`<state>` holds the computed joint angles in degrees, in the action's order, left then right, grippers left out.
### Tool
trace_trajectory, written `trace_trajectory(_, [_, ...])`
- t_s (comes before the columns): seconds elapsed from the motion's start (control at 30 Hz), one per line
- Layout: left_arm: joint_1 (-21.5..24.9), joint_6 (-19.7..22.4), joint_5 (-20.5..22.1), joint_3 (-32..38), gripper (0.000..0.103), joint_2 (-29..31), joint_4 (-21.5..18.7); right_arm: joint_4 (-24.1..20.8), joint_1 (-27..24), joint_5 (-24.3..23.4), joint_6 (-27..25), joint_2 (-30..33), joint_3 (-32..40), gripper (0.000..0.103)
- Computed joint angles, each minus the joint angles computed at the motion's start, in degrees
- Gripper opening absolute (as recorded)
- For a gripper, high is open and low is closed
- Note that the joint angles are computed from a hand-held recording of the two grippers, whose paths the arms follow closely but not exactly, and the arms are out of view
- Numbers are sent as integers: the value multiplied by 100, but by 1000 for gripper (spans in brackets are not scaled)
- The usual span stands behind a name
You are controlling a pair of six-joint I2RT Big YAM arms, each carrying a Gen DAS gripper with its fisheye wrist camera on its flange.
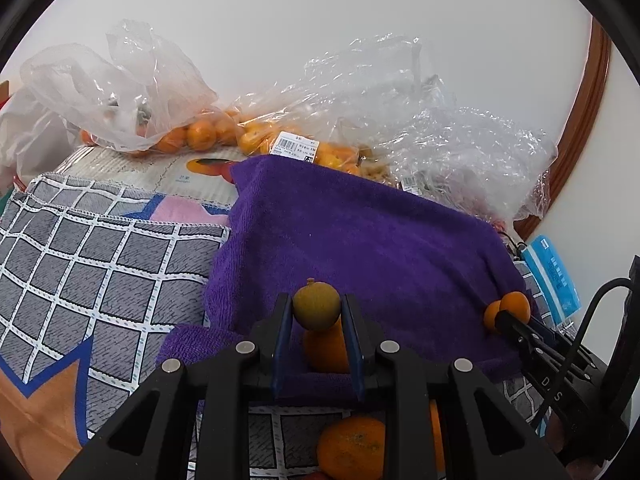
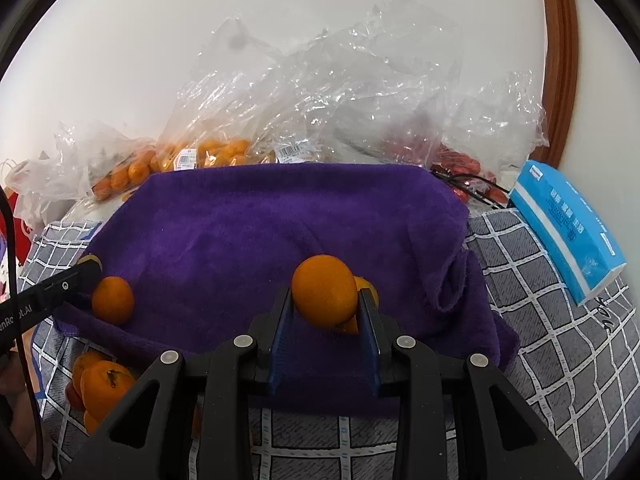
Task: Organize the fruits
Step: 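Lower the held orange and yellow-green fruit onto the purple towel and open both grippers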
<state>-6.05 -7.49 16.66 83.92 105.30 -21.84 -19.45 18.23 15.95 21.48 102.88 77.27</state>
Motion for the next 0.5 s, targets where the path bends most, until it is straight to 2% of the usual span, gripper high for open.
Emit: trace_trajectory(0.5, [10, -36, 26, -8, 24, 12, 20, 70, 6, -70, -56, -11, -31, 32])
